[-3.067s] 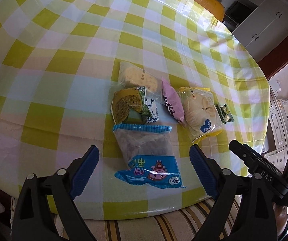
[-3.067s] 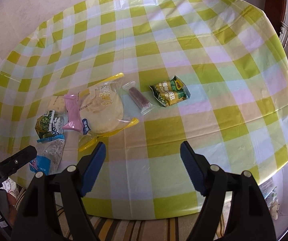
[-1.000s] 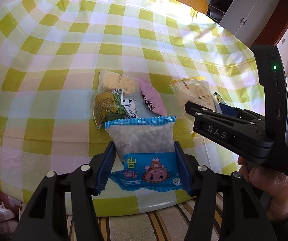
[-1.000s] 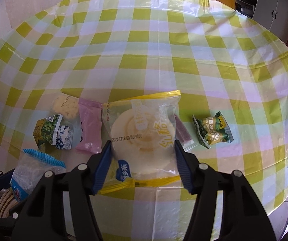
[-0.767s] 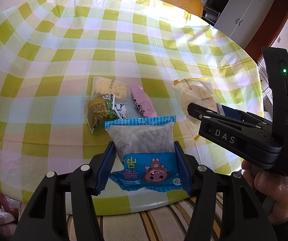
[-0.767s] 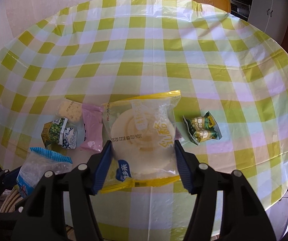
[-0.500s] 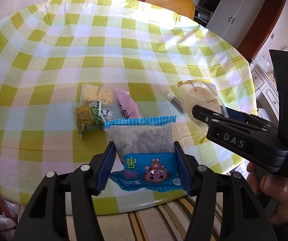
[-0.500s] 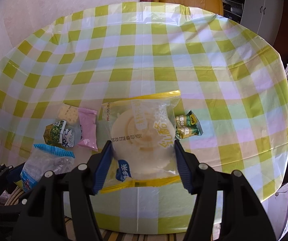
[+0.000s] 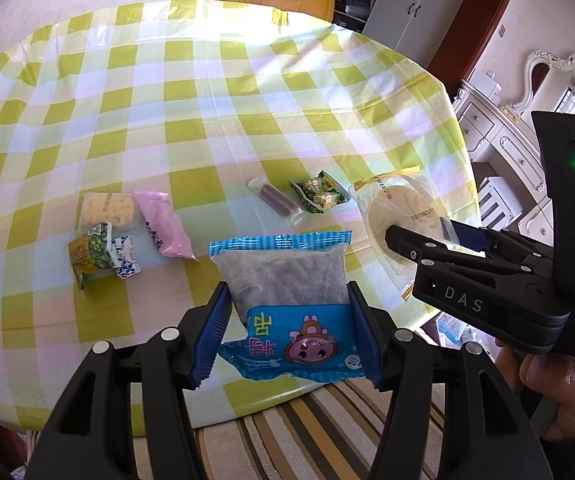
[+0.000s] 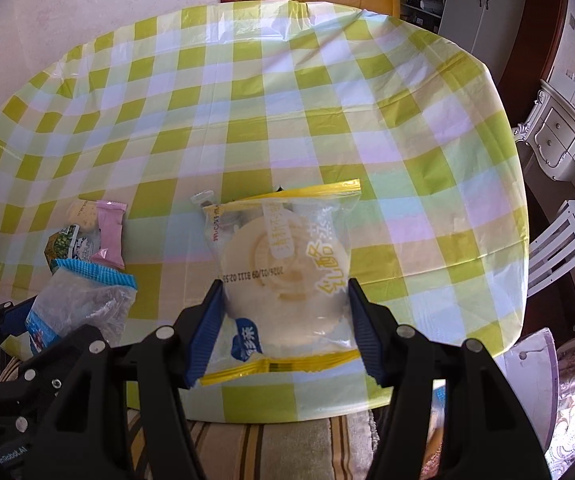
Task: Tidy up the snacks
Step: 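Carry both bags over the white box and open the left gripper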
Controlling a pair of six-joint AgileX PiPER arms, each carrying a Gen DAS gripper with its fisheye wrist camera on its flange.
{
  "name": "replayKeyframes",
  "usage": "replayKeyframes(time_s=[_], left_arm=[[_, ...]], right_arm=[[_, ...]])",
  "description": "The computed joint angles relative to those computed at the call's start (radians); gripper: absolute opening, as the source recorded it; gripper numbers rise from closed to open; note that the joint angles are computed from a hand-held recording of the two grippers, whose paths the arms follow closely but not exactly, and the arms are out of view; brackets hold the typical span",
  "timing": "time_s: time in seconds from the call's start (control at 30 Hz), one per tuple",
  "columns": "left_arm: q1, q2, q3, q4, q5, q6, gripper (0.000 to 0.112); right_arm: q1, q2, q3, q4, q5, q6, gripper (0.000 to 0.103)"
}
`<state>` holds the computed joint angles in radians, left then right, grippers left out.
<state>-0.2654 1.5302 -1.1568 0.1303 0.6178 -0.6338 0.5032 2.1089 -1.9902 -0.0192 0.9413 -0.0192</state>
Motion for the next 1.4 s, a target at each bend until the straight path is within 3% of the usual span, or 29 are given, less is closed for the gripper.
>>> replayKeyframes(time_s=[0.73, 1.13, 1.4], left_arm=[[-0.195, 0.329, -0.412, -0.163, 0.165, 0.257, 0.056], [-0.293, 0.582, -0.782, -0.223, 0.366, 0.397, 0.056], [-0.352, 0.789, -1.116, -0.226, 0.557, 0.45, 0.056]], right_arm=[[-0.25, -0.117, 0.258, -0.037, -0.036, 0.008, 0.06], [-0.417, -0.12, 0.364, -0.055, -0.069, 0.033, 0.06], [-0.496, -0.098, 0.412, -0.048, -0.091, 0.031, 0.06]])
